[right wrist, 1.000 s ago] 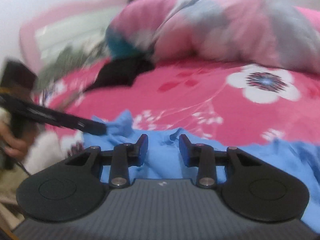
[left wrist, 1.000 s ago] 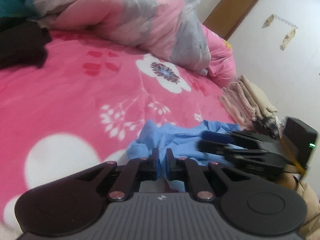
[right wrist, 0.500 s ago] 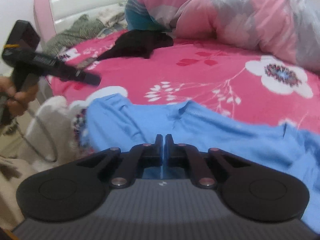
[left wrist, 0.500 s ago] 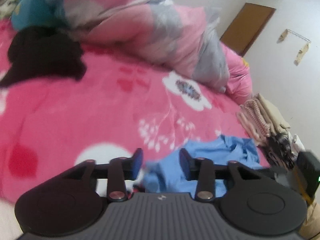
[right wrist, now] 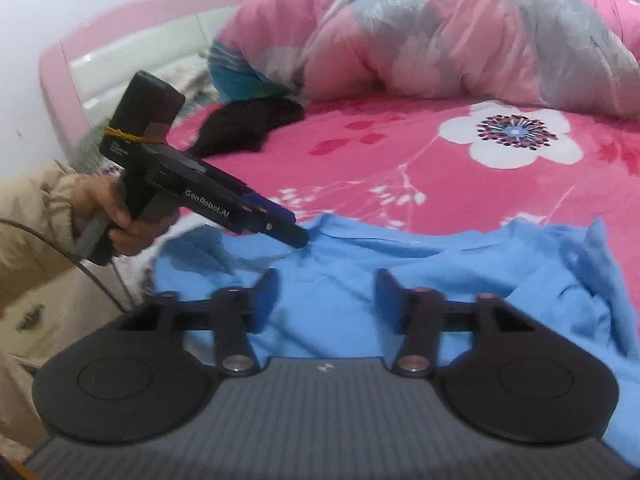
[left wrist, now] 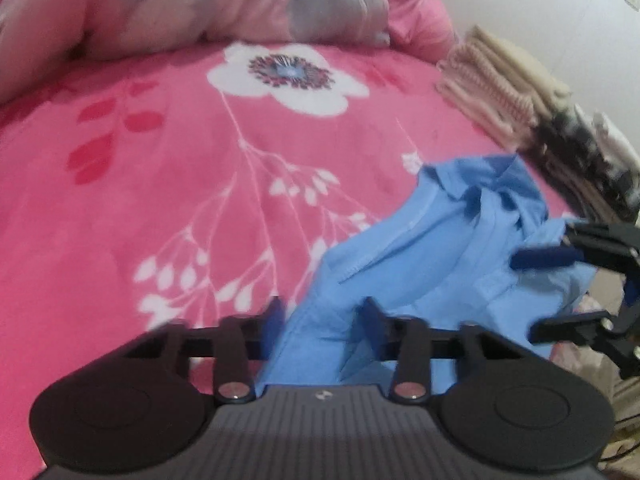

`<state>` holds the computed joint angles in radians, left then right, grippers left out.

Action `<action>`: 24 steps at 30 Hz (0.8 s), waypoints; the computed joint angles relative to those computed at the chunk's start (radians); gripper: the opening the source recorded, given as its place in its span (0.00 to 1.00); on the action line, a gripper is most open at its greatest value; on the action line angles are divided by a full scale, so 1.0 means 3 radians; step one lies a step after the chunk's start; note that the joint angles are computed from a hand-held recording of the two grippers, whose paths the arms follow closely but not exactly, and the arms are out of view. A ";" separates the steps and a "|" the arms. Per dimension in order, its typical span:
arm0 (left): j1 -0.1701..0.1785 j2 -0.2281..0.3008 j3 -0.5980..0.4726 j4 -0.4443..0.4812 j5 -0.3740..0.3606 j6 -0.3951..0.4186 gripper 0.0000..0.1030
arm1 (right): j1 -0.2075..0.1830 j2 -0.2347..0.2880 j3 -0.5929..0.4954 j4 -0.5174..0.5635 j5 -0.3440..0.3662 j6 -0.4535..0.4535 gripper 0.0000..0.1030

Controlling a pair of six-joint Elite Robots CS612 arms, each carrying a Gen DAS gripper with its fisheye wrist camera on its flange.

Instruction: Fold clothes

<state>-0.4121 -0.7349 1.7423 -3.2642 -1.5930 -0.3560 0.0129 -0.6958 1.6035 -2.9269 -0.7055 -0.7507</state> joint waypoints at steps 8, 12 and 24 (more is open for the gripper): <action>-0.0007 -0.0017 -0.0020 -0.0156 0.0127 0.0029 0.04 | -0.0008 0.0074 0.0001 -0.0023 -0.0058 0.0355 0.08; -0.0020 -0.0064 -0.0044 -0.0240 0.0298 0.0059 0.04 | -0.0094 0.0048 0.0066 -0.0049 0.0194 0.0521 0.01; -0.0037 -0.0165 -0.0226 -0.0329 0.0906 0.0137 0.04 | -0.0358 -0.0325 0.0527 0.0426 0.0674 -0.0041 0.01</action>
